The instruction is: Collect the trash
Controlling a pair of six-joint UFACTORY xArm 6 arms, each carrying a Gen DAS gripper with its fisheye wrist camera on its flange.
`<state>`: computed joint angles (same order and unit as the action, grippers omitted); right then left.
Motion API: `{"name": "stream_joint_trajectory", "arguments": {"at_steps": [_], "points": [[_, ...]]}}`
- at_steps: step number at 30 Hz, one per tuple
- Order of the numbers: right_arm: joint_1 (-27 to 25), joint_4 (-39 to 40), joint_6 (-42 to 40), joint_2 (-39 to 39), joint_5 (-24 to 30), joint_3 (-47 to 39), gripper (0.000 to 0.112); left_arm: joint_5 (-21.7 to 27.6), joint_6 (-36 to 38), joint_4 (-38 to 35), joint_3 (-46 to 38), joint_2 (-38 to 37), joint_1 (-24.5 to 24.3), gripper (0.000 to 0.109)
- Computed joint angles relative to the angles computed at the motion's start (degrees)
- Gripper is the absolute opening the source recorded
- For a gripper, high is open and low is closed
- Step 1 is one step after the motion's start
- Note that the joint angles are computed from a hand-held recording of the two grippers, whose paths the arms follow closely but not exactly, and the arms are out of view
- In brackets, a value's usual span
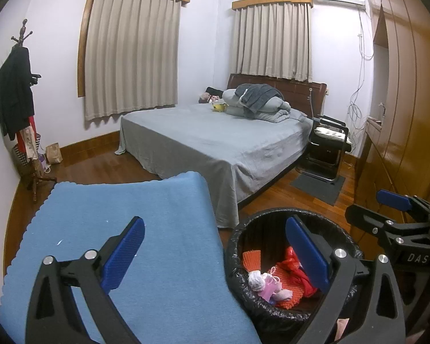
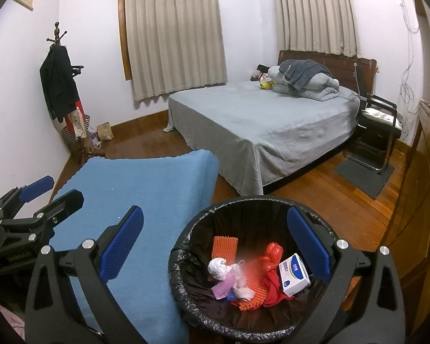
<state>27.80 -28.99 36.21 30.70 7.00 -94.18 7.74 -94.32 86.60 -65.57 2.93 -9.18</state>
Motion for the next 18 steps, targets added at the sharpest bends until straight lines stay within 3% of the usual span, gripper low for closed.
{"name": "stream_joint_trajectory", "arguments": {"at_steps": [18], "points": [[0.11, -0.67, 0.65, 0.03, 0.05, -0.04, 0.097, 0.12, -0.49, 0.48, 0.04, 0.01, -0.08, 0.097]]}}
